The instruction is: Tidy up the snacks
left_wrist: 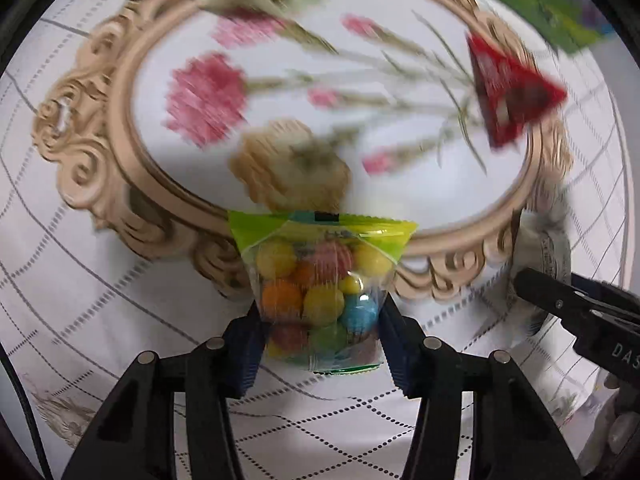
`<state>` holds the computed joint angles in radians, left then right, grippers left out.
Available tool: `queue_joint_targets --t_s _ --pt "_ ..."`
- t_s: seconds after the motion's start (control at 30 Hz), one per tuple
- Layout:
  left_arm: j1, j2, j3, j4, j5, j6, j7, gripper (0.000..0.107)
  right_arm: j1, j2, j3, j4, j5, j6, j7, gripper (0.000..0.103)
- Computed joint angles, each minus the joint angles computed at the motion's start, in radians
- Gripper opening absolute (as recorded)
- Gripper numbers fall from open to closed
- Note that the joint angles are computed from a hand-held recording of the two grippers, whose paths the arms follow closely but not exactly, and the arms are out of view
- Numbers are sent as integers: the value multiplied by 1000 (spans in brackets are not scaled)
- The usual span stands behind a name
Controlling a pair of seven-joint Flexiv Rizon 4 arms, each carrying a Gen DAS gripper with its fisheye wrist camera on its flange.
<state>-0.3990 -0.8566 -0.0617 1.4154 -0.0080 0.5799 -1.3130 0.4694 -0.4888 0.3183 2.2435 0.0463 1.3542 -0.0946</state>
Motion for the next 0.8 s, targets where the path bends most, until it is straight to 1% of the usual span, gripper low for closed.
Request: queue_joint_targets --t_s 0.13,0.23,0.27,0.3,0.37,0.4,0.43,0.47,0.5,0.57,0.63,0.73,0.77,0.8 --pt "-2 -17 4 -3 -1 16 -22 50 -9 -14 22 5 24 18 -10 64" --pt "8 -26 5 -10 0 16 -10 50 -27 -4 32 6 28 -8 -28 65" --pt "9 -28 5 -10 1 20 -8 50 -24 -2 34 -3 56 -27 -54 65" --pt "3 -34 5 -23 1 15 -13 50 -22 -28 27 -45 19 -46 -32 65" --pt "-4 -38 5 -19 3 27 -20 50 -3 -39 24 -64 23 -58 -23 65" --pt "-6 -37 6 -16 6 31 -22 50 -1 -62 30 -98 -16 -74 13 65" --pt "-11 -22 6 0 9 34 -26 50 25 -56 12 -100 11 -81 0 65" --pt "-13 -16 7 5 11 37 -28 49 41 -52 -1 -94 4 -77 14 64" --pt "-23 -2 6 21 16 46 -36 49 55 -50 -12 -89 -5 -69 23 59" --pt "-28 13 3 35 26 62 -30 45 68 -50 -29 -111 -24 -82 41 52" --pt "-19 32 -11 49 10 68 -19 45 88 -31 -44 -103 -39 -74 69 50" --pt "2 71 -40 58 -35 75 3 45 89 40 -70 -64 -73 -67 88 50" --pt "9 84 -51 51 -54 74 11 45 101 84 -89 -46 -97 -67 108 50" --pt "16 93 -60 46 -73 72 20 45 102 109 -98 -38 -116 -67 119 50"
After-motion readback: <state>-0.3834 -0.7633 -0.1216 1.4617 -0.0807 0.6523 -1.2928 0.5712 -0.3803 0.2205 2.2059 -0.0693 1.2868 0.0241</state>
